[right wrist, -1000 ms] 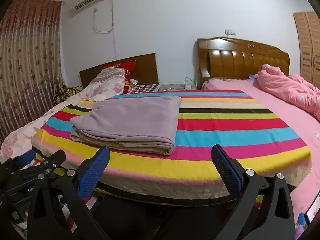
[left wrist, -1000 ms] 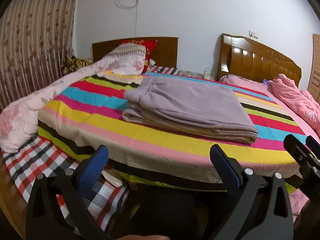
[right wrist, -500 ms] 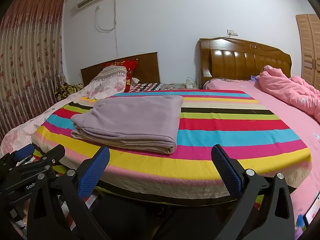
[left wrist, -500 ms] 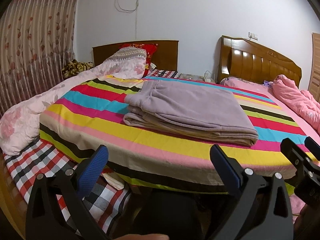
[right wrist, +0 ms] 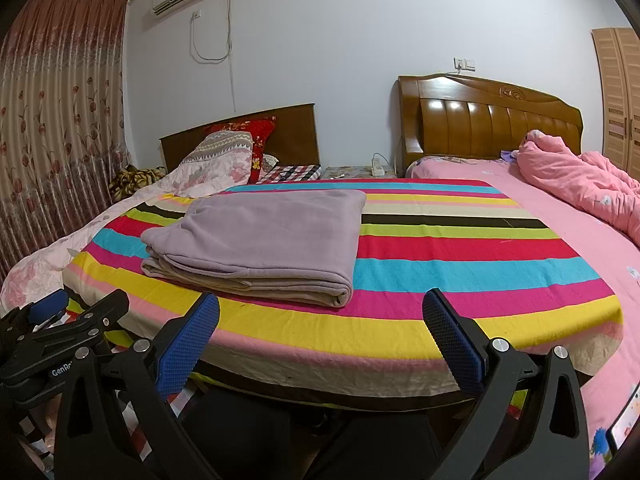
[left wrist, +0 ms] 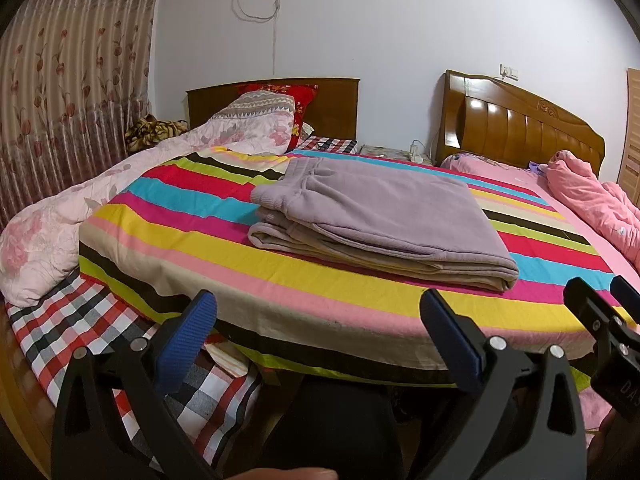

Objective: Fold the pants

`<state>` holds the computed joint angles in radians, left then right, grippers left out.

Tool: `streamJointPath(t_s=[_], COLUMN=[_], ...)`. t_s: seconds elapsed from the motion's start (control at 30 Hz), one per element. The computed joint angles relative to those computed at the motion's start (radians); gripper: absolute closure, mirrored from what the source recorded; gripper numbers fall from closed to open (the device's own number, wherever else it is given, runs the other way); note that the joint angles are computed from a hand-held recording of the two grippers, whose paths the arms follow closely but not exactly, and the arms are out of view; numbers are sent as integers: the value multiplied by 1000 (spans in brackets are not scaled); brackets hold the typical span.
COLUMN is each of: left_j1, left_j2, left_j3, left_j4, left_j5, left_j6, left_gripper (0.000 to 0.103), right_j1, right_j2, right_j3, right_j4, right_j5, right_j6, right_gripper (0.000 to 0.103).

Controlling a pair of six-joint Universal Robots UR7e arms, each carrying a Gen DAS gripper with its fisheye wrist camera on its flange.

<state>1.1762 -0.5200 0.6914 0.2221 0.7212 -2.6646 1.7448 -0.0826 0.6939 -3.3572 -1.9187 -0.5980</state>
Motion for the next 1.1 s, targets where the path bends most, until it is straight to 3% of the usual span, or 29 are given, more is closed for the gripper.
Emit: streamJointPath(t_s=[1.1], left_j1=[-3], left_j2=[-5], left_j3=[16], left_j4=[-34], left_j5=[2], left_j6=[23], left_gripper=[2], right_j1=[1], right_j2=[-1], right_j3=[0], right_j4=[2], right_j5=[-1], right_j6=[0], right_gripper=[5])
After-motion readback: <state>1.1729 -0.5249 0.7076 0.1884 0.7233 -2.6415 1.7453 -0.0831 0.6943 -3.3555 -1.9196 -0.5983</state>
